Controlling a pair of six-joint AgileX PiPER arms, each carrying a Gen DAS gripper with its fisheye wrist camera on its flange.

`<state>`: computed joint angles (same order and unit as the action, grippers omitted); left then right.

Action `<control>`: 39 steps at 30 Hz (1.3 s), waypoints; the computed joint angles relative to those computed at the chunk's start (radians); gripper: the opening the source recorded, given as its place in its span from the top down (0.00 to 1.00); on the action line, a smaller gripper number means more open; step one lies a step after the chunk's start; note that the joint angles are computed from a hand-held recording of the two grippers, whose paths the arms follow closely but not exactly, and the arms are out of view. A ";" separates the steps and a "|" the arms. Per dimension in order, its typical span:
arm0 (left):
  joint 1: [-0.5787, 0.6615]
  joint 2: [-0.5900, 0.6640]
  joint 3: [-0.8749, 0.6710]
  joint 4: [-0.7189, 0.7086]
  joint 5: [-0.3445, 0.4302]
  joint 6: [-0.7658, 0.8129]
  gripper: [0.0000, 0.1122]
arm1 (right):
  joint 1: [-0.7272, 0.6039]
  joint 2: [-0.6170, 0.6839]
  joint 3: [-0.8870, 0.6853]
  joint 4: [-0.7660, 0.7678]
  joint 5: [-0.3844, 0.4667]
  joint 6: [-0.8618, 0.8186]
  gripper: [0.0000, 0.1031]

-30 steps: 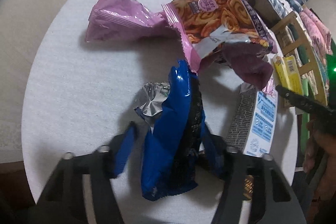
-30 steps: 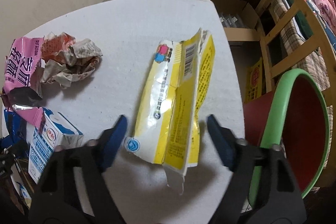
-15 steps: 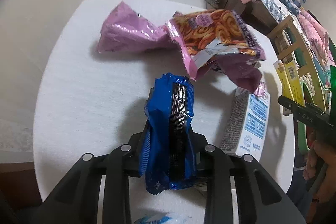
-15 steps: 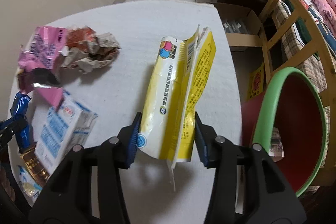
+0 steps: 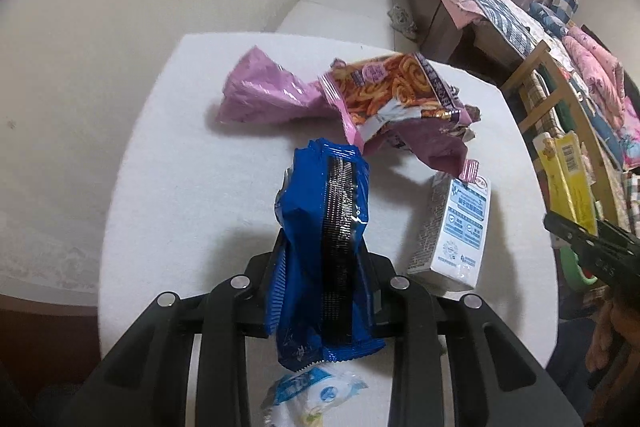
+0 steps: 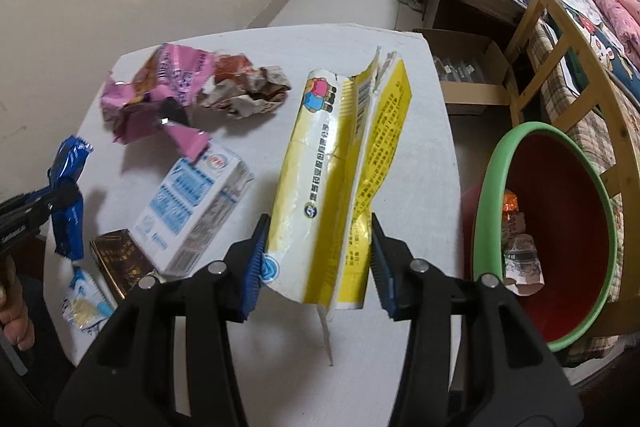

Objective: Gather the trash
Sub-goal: 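Carry the yellow carton and blue wrapper over the bin with both grippers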

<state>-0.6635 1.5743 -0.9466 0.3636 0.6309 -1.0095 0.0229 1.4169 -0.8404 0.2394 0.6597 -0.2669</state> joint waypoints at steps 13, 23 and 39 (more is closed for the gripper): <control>-0.100 -0.065 -0.043 -0.017 0.043 -0.011 0.76 | -0.056 -0.133 0.066 0.068 0.061 -0.083 0.56; -0.231 0.040 -0.209 -0.027 0.085 -0.010 0.76 | -0.234 -0.197 0.074 0.130 0.134 -0.241 0.56; -0.350 0.345 -0.685 -0.113 0.184 0.124 0.76 | -0.637 -0.141 -0.030 0.222 0.245 -0.538 0.56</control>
<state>-1.0131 1.9194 -1.6314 0.2504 0.8147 -0.8855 -0.6140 1.2758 -0.8702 0.4611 0.9043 -0.8051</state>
